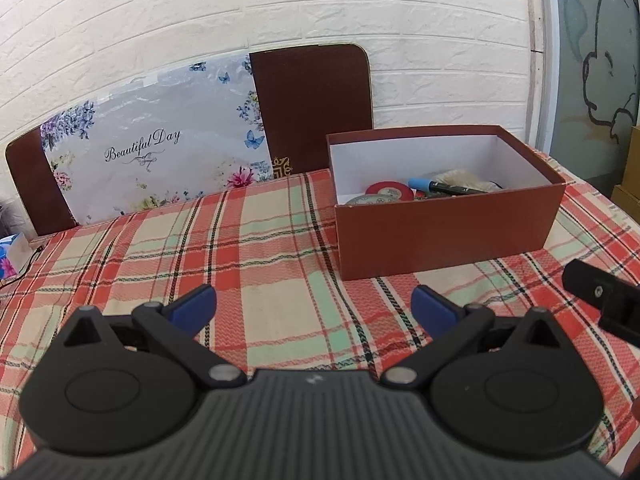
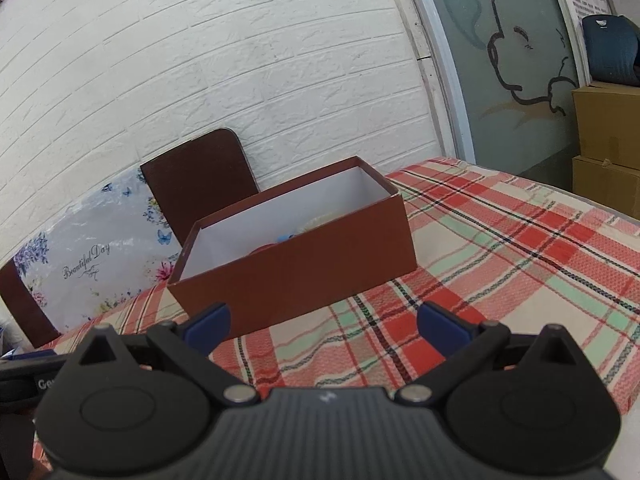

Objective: Organize objects

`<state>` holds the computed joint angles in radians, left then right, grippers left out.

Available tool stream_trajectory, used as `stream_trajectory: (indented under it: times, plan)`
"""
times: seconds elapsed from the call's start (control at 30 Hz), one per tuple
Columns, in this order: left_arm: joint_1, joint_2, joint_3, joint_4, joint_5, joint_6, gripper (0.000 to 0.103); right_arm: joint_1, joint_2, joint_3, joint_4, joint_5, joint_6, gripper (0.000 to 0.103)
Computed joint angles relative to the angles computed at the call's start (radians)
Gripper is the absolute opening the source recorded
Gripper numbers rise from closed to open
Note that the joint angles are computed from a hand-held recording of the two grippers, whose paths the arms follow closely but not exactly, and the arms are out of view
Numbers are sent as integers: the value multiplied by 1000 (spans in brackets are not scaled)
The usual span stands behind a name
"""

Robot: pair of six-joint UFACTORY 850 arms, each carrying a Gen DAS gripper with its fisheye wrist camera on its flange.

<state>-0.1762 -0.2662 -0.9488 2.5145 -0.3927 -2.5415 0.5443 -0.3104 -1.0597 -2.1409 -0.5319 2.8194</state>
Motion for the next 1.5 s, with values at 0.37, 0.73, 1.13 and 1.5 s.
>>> stream_trajectory:
  times: [0.37,0.73,1.13,1.5]
  plan:
    - [1,-28,-34,10,40,6,103,-18,-49,-46,77,14,-63,103]
    - [-12,-27,-40,-112,53,136,103,-13,-51,-43,38,-5,-86,103]
    - [-30,-11,-31,-147,52,210,103,-22,-29,-22,-42,-26,-58,103]
    - [-36,-9,-35,-221,51,272,103,-30,-27,-19,-57,-12,-46,103]
